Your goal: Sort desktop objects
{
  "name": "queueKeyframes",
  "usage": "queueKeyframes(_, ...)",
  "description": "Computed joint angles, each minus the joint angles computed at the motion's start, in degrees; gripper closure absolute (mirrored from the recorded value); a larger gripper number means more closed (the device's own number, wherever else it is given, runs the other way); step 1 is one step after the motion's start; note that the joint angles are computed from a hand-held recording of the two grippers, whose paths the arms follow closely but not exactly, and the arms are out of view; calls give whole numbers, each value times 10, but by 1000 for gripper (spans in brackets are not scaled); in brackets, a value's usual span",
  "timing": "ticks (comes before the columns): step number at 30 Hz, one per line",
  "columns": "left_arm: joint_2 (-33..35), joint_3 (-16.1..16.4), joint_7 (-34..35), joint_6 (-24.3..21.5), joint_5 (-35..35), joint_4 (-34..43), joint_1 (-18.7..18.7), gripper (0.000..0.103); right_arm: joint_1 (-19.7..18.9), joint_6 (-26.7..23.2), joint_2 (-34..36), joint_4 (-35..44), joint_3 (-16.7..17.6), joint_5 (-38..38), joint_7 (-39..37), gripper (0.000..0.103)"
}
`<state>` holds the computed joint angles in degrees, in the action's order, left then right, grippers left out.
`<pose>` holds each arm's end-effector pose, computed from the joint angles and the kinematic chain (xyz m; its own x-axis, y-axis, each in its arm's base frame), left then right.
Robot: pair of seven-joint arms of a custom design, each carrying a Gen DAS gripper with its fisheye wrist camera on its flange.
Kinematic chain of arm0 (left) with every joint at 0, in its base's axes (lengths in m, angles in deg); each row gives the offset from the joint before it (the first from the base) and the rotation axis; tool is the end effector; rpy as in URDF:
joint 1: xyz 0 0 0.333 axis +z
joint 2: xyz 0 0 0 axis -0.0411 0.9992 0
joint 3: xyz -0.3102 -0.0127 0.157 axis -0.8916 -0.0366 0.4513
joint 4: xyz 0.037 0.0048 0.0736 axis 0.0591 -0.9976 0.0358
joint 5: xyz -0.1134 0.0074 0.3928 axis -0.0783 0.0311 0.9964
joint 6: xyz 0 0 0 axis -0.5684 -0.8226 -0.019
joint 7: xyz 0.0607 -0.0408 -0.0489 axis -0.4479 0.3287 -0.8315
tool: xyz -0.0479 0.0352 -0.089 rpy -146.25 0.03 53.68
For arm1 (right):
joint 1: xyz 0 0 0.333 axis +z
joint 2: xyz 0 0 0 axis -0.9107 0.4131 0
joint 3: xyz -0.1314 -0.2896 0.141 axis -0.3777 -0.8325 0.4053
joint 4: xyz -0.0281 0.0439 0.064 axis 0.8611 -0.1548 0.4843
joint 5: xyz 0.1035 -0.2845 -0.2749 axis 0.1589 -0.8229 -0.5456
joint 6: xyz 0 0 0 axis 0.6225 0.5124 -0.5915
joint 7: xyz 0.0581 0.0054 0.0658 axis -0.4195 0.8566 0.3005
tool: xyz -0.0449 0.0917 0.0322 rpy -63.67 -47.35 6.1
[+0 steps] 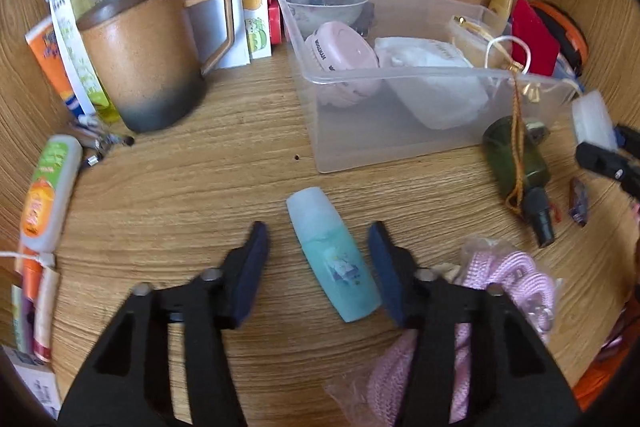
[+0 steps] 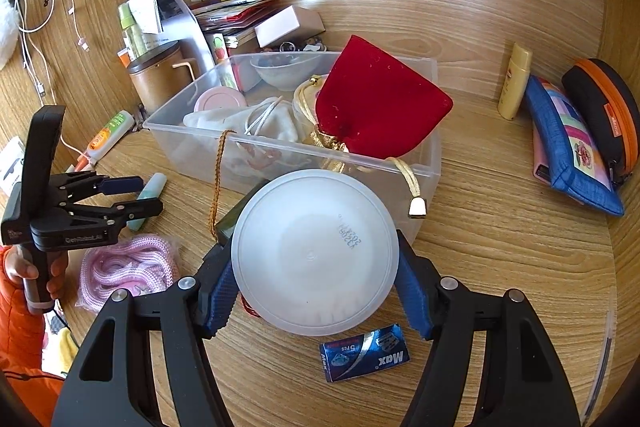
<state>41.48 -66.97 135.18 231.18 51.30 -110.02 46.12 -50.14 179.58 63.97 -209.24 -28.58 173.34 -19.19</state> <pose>0.3571 -0.1066 0.2968 0.1506 -0.9886 0.0036 -0.7942 -0.1232 -0.5950 0.4560 0.1100 0.3210 0.6871 -0.7195 -0.1008 -0.5666 -0.4439 -0.6942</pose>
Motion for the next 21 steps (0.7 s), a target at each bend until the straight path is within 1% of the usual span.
queueKeyframes(2, -8, -21, 1, 6, -1, 1, 17, 79, 0, -2, 0, 2, 0, 1, -1, 38)
queueKeyframes(5, -33, -69, -14, 7, 1, 7, 54, 79, 1, -4, -1, 3, 1, 3, -2, 38)
queueKeyframes(6, -41, -80, -21, 8, 6, 9, 63, 79, 1, -6, -2, 3, 1, 5, -4, 38)
queueKeyframes(10, -57, -86, -54, 6, 25, 8, 66, 79, 4, -5, -7, 4, 3, 14, -10, 38)
queueKeyframes(13, -62, -69, -71, 25, 32, -2, 56, 79, 6, -4, -11, 5, 4, 18, -12, 38)
queueKeyframes(14, -66, -58, -74, 32, 30, -7, 45, 79, 7, -3, -12, 6, 5, 20, -13, 38)
queueKeyframes(17, -83, -13, -75, 42, 17, -24, -3, 79, 10, -3, -15, 9, 6, 20, -15, 38)
queueKeyframes(18, -88, -2, -73, 46, 13, -28, -15, 79, 11, -1, -16, 10, 7, 22, -18, 38)
queueKeyframes(19, -99, 12, -74, 44, 4, -34, -35, 79, 12, -1, -17, 11, 8, 25, -21, 38)
queueKeyframes(21, -113, 32, -72, 45, -5, -41, -58, 79, 14, -1, -20, 12, 9, 28, -23, 38)
